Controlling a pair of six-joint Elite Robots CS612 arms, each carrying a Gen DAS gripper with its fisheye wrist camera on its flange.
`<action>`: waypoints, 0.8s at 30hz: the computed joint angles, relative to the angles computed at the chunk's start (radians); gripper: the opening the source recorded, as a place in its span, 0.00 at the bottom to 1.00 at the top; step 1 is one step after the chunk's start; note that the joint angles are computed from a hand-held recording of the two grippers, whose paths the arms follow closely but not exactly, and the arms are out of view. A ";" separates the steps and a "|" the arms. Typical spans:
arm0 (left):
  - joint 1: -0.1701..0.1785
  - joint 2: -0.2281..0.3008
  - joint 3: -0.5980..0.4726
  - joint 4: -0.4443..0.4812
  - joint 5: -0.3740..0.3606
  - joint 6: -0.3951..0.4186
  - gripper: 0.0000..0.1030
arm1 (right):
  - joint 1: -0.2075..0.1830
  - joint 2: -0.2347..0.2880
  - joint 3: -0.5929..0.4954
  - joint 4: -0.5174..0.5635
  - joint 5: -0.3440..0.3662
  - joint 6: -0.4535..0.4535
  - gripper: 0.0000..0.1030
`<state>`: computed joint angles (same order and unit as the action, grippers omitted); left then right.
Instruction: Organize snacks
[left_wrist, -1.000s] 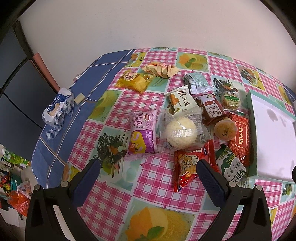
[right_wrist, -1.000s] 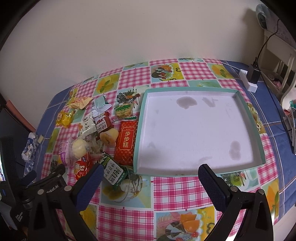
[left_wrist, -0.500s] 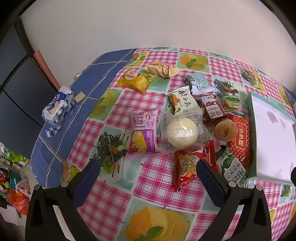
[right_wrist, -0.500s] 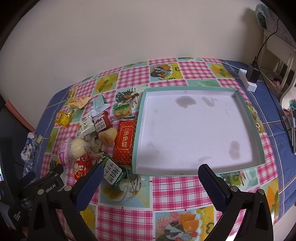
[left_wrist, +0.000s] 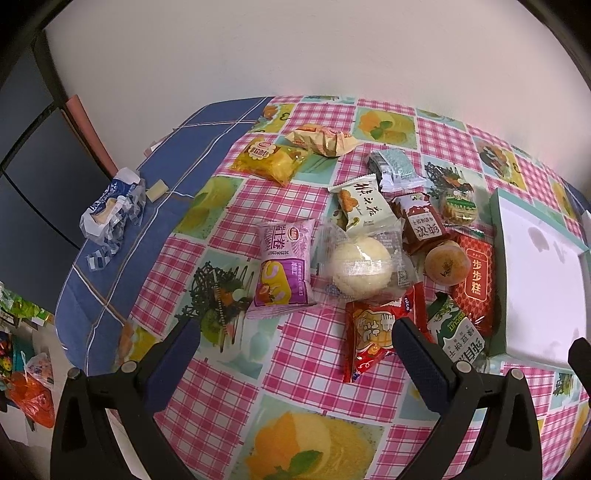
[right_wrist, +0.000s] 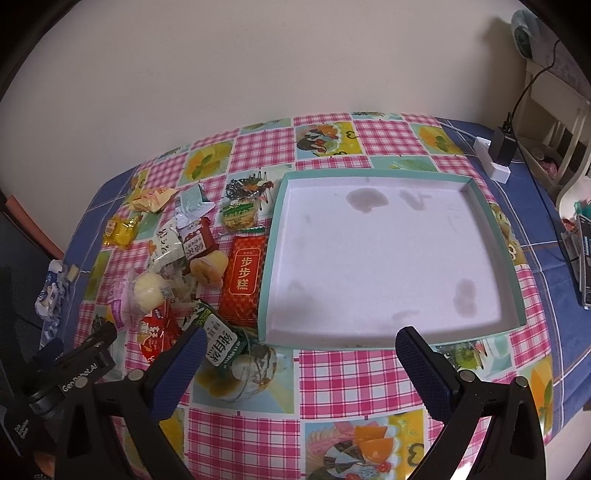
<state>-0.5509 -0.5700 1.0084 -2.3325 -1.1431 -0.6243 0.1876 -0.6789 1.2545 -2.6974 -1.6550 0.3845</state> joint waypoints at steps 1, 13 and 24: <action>0.000 0.000 0.000 -0.001 -0.001 -0.001 1.00 | 0.000 0.000 -0.001 0.001 -0.002 -0.001 1.00; 0.006 -0.006 0.013 -0.025 -0.020 -0.005 1.00 | 0.006 0.004 -0.011 0.015 -0.024 -0.016 1.00; 0.021 -0.008 0.011 -0.023 -0.061 -0.048 1.00 | 0.013 0.033 -0.061 0.070 0.005 -0.046 1.00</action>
<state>-0.5295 -0.5776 1.0191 -2.3559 -1.2040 -0.6721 0.2003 -0.6463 1.1932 -2.6276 -1.6497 0.3381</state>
